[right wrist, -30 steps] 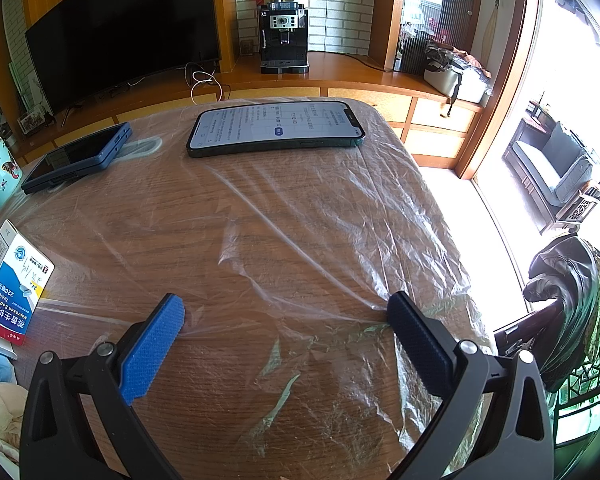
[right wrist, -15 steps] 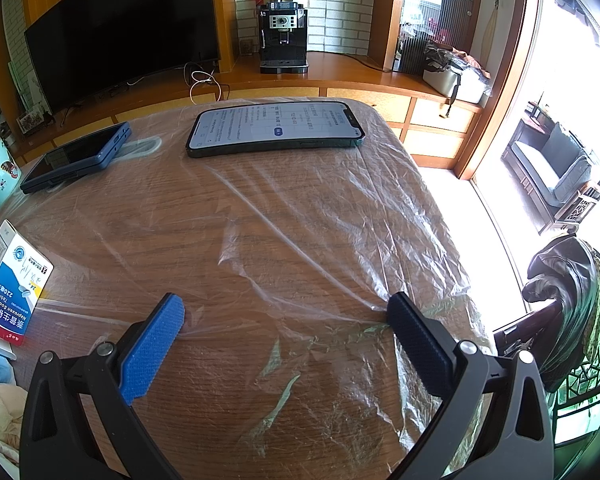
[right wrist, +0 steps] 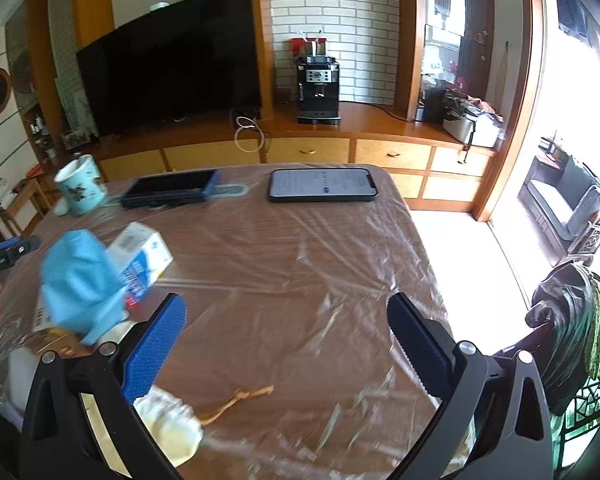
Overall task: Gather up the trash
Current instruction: 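Grasp the blue cloth bag with the left gripper while the right gripper grasps the yellow paper bag, then carry the blue bag in the left gripper while the right gripper carries the yellow bag toward the black bin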
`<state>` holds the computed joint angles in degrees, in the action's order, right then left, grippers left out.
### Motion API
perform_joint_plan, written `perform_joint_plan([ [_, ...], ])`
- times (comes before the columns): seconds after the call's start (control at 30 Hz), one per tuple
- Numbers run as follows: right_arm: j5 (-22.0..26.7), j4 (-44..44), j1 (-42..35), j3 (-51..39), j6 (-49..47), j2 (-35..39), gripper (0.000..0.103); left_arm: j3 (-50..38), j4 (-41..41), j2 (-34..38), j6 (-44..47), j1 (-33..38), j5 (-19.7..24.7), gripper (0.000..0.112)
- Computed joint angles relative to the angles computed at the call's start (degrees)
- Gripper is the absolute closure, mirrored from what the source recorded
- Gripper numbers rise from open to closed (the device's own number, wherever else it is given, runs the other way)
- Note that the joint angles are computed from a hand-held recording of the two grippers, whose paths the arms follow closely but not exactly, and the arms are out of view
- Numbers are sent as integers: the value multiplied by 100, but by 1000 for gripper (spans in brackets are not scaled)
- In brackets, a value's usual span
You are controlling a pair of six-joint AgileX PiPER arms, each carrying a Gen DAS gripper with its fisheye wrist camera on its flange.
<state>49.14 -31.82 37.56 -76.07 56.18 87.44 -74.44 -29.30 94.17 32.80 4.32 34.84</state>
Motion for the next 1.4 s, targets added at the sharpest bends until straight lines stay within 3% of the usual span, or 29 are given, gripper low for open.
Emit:
perform_joint_plan([
  [0.17, 62, -317, 1186, 360, 1111, -415, 4, 240, -695, -685, 1533, -421, 452, 11],
  [0.27, 254, -425, 1622, 332, 1572, -259, 4, 224, -877, -776, 1948, -732, 715, 11],
  [0.33, 89, -250, 1697, 456, 1800, -189, 4, 254, -888, -820, 2051, -910, 804, 11],
  [0.43, -332, 320, 1595, 570, 1755, 29, 4, 187, -664, -706, 2005, -1303, 881, 11],
  [0.53, -193, 283, 1750, 405, 1857, 376, 4, 99, -284, -555, 1783, -1668, 938, 11],
  [0.7, -590, 748, 1567, 476, 1760, 620, 4, -283, 451, 7, 1174, -2040, 980, 11],
  [0.93, -927, 923, 1267, 692, 1629, 598, 9, -873, 90, 619, 995, -1781, 1542, 11],
  [1.07, -736, 1051, 1204, 535, 1207, 608, 20, -813, 202, 663, 995, -1842, 1452, 11],
  [1.13, -761, 1075, 1212, 529, 1027, 628, 30, -738, 286, 604, 988, -1938, 1368, 16],
  [1.4, -1333, 1200, 1055, 1021, 1027, 256, 42, -825, -281, 570, 1150, -1659, 1707, 55],
])
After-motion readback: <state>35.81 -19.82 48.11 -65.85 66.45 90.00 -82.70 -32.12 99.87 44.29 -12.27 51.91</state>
